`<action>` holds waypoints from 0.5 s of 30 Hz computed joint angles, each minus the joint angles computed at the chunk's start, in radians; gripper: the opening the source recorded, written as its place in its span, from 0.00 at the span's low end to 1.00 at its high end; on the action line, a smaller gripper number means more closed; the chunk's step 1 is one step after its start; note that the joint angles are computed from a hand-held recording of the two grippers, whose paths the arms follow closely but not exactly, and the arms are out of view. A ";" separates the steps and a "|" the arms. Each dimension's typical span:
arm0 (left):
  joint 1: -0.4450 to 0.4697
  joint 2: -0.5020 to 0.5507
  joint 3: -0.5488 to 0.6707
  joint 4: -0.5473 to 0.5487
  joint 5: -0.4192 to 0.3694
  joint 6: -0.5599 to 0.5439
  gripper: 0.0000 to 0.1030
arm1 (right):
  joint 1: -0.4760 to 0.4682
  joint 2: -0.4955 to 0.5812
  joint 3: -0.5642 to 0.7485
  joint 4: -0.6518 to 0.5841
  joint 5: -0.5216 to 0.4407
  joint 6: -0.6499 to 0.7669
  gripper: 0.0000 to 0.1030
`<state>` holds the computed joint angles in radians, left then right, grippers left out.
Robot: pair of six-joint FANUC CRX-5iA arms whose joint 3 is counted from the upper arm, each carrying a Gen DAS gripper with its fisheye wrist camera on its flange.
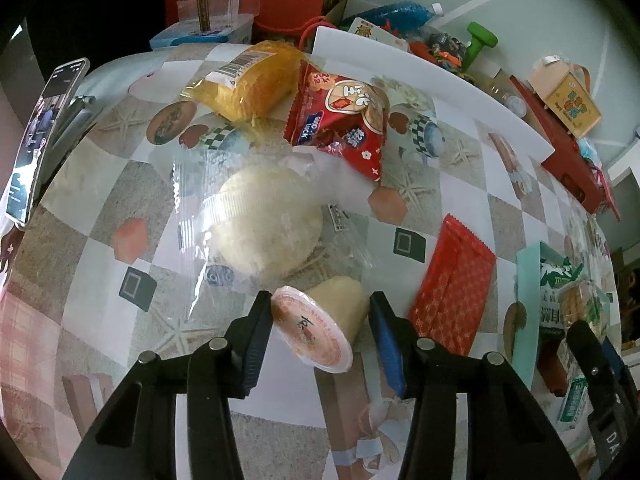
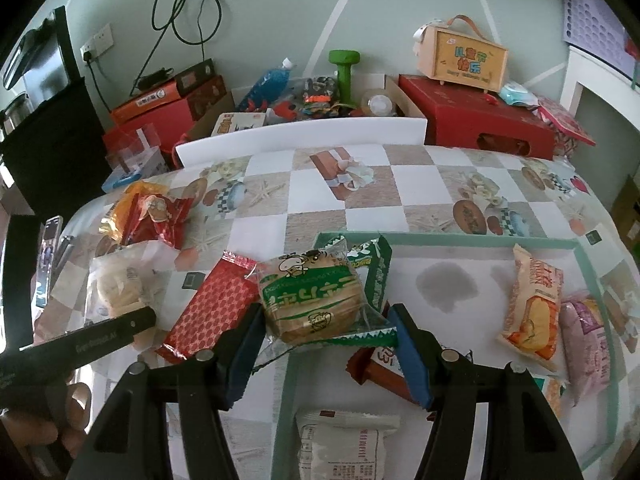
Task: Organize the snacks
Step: 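Carry the biscuit and cream cup into the tray and open both tools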
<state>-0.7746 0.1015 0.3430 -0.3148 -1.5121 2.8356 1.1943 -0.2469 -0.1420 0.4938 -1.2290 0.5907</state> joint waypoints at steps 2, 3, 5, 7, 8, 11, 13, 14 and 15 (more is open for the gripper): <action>-0.001 0.003 0.004 0.001 -0.006 0.004 0.49 | 0.001 -0.002 0.000 0.003 0.001 -0.001 0.64; -0.003 0.005 0.007 0.001 -0.010 0.006 0.49 | 0.001 -0.004 -0.001 0.004 0.002 -0.002 0.64; -0.005 0.008 0.013 0.005 -0.017 0.005 0.49 | 0.002 -0.008 -0.002 0.008 0.004 -0.004 0.64; -0.006 0.007 0.015 0.008 -0.015 0.005 0.49 | 0.003 -0.012 -0.004 0.015 0.006 -0.009 0.64; -0.007 0.009 0.020 0.009 -0.015 0.005 0.49 | 0.005 -0.015 -0.005 0.018 0.005 -0.013 0.64; -0.019 0.007 0.038 -0.001 -0.017 0.010 0.49 | 0.004 -0.022 -0.007 0.027 0.008 -0.022 0.64; -0.034 0.012 0.065 -0.022 -0.028 0.011 0.49 | 0.004 -0.029 -0.009 0.036 0.010 -0.030 0.64; -0.042 0.013 0.076 -0.032 -0.031 0.010 0.49 | 0.005 -0.033 -0.011 0.043 0.011 -0.036 0.64; -0.051 0.013 0.087 -0.044 -0.034 0.011 0.49 | 0.005 -0.035 -0.011 0.046 0.012 -0.039 0.64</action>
<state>-0.8254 0.1149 0.4296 -0.3587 -1.5459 2.8461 1.1990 -0.2817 -0.1531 0.5402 -1.2175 0.5518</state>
